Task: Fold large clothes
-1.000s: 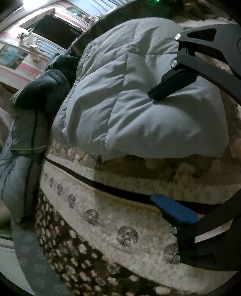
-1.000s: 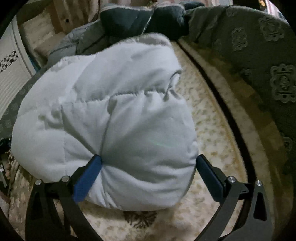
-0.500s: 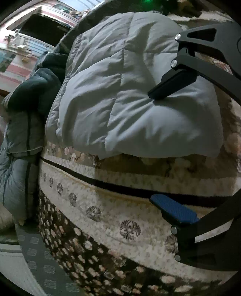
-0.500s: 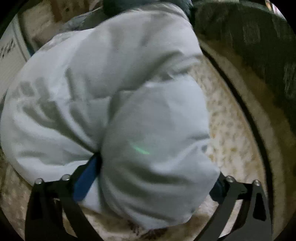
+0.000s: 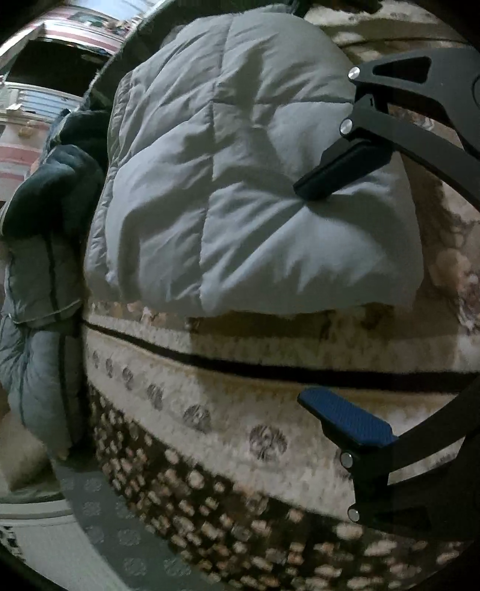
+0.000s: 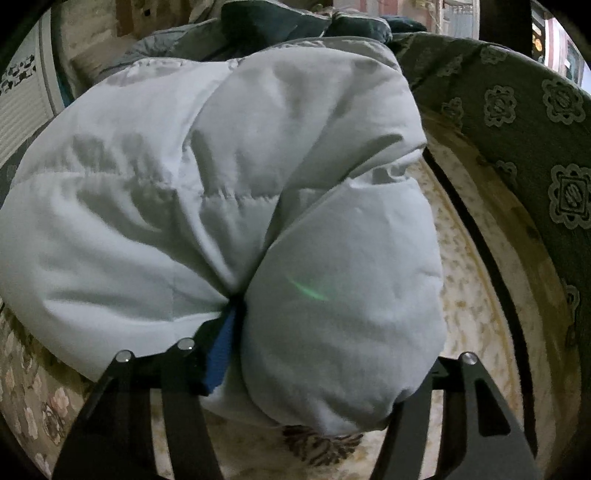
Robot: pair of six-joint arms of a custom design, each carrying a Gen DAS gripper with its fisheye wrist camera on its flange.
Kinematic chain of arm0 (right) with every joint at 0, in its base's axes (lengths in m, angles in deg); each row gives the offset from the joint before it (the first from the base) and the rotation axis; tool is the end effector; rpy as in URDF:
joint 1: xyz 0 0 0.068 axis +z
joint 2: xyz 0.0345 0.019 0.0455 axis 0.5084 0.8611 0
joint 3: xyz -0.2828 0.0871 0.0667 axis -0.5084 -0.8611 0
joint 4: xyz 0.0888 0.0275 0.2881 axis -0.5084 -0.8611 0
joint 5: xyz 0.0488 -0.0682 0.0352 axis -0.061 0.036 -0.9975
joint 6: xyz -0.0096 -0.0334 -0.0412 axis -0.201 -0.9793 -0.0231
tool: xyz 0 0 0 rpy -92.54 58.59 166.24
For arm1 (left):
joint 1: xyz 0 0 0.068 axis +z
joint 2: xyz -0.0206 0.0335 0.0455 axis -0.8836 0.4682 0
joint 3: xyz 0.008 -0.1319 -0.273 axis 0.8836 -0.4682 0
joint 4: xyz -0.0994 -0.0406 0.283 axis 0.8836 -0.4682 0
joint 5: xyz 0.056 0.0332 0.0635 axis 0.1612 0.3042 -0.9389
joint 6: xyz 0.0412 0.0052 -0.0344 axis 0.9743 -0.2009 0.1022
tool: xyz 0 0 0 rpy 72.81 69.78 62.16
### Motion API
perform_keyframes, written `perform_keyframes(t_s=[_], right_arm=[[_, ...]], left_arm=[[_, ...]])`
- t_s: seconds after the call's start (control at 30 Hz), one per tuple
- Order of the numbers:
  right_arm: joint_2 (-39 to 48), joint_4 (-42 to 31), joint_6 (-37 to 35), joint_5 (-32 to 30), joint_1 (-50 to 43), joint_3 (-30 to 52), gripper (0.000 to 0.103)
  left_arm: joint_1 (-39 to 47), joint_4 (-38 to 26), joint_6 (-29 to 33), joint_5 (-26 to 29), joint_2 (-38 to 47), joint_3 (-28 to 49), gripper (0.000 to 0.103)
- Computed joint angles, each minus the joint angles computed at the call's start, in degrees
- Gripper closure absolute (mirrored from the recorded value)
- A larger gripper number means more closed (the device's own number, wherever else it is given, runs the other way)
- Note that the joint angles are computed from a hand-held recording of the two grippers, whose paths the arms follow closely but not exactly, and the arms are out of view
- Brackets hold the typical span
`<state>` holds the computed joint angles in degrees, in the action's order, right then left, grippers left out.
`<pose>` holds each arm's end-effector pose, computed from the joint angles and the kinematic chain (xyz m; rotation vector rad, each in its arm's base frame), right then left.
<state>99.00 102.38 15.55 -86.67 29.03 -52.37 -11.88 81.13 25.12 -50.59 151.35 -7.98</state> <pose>0.2794 0.0022 0.0180 -0.3372 2.4406 0.2397 0.1522 0.1617 0.0807 -0.3998 2.4434 0.0498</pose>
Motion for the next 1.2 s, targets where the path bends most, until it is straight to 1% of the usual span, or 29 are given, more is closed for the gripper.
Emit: perform_keyframes(t_s=[0.03, 0.1, 0.2, 0.23, 0.27, 0.3, 0.37, 0.4, 0.47, 0.5, 0.57, 0.7, 0.73, 0.77, 0.8, 0.83, 0.93, 1.0, 1.03, 1.07, 1.1, 1.17, 1.2], right_arm=[[-0.60, -1.72, -1.30, -1.40, -2.17, 0.86, 0.041], [-0.54, -0.98, -1.02, -2.19, -3.00, 0.50, 0.039], [-0.72, -0.99, -0.94, -2.28, -3.11, 0.72, 0.037], [-0.96, -1.16, -0.75, -2.27, -3.04, 0.73, 0.037], [-0.60, -1.53, -0.89, -2.43, -3.27, 1.42, 0.037], [-0.69, -1.64, -0.75, -2.53, -3.30, 1.54, 0.036], [-0.35, -1.57, -0.32, -2.07, -2.96, 2.03, 0.035], [-0.26, -1.82, -0.27, -1.89, -2.83, 2.34, 0.034], [-0.73, -2.42, 0.02, -1.41, -2.53, 2.62, 0.027], [-0.69, -2.93, 0.13, -1.19, -2.45, 3.06, 0.025], [-0.23, -4.22, 0.45, -0.58, -2.49, 4.30, 0.015], [0.60, -6.64, 0.96, -2.88, -2.94, 6.26, 0.014], [0.63, -7.06, 0.68, -3.13, -2.88, 6.49, 0.015], [0.92, -7.79, -0.01, -3.90, -3.10, 7.11, 0.017], [1.40, -9.46, -1.22, -5.80, -3.67, 8.28, 0.021], [1.31, -10.98, -1.76, -6.74, -3.74, 8.86, 0.031], [0.06, -12.88, -3.11, -4.54, -2.05, 9.33, 0.041], [-0.95, -13.23, -3.28, -2.81, -0.79, 9.02, 0.047], [-1.23, -13.32, -3.27, -2.03, -0.35, 9.04, 0.052], [-1.89, -13.20, -2.87, -0.77, 0.40, 8.68, 0.058], [-2.83, -13.49, -2.34, 0.78, 1.28, 8.43, 0.060], [-4.79, -14.92, -1.56, 3.06, 2.70, 8.13, 0.068], [-5.53, -15.61, -1.21, 3.41, 2.88, 8.12, 0.070]], left_arm=[[0.54, 1.17, 0.58, 0.93, 1.57, 0.07, 0.003], [0.31, 3.57, 0.31, 1.12, 4.63, -0.08, 0.003], [-2.64, 8.25, -4.76, -0.51, 9.76, -0.20, 0.003], [-3.25, 9.63, -5.23, -0.57, 10.84, -0.13, 0.003], [-3.24, 9.38, -5.69, 0.55, 11.72, 0.56, 0.003], [-2.27, 7.55, -6.47, 3.45, 13.26, 2.18, 0.003], [-1.14, 6.07, -7.58, 7.89, 17.30, 4.90, 0.003], [-1.06, 6.89, -7.40, 8.58, 18.95, 5.35, 0.003], [-1.33, 8.95, -6.09, 8.59, 20.08, 5.20, 0.003], [-1.45, 9.25, -5.18, 8.45, 20.33, 5.34, 0.003], [-1.47, 8.66, -3.96, 8.59, 20.58, 6.15, 0.003], [-2.91, 6.00, -8.85, 7.44, 20.73, 7.46, 0.003], [-3.88, 6.78, -9.32, 5.82, 19.49, 6.34, 0.003], [-4.99, 6.87, -8.78, 4.81, 17.86, 5.61, 0.014], [-5.59, 5.15, -7.16, 5.56, 16.37, 5.53, 0.022], [-6.21, 4.18, -7.27, 4.75, 15.12, 5.40, 0.027], [-8.73, 3.07, -8.83, 1.00, 13.63, 5.47, 0.034], [-9.77, -0.16, -9.58, -0.15, 13.36, 7.03, 0.040], [-10.14, -1.63, -9.77, -0.41, 12.84, 7.57, 0.047], [-10.72, -3.85, -9.60, -0.96, 11.83, 8.29, 0.057], [-11.44, -5.23, -9.62, -2.12, 10.38, 8.46, 0.061], [-14.40, -6.05, -10.28, -6.49, 6.50, 7.32, 0.075], [-15.77, -6.01, -10.52, -8.54, 4.41, 6.41, 0.077]])
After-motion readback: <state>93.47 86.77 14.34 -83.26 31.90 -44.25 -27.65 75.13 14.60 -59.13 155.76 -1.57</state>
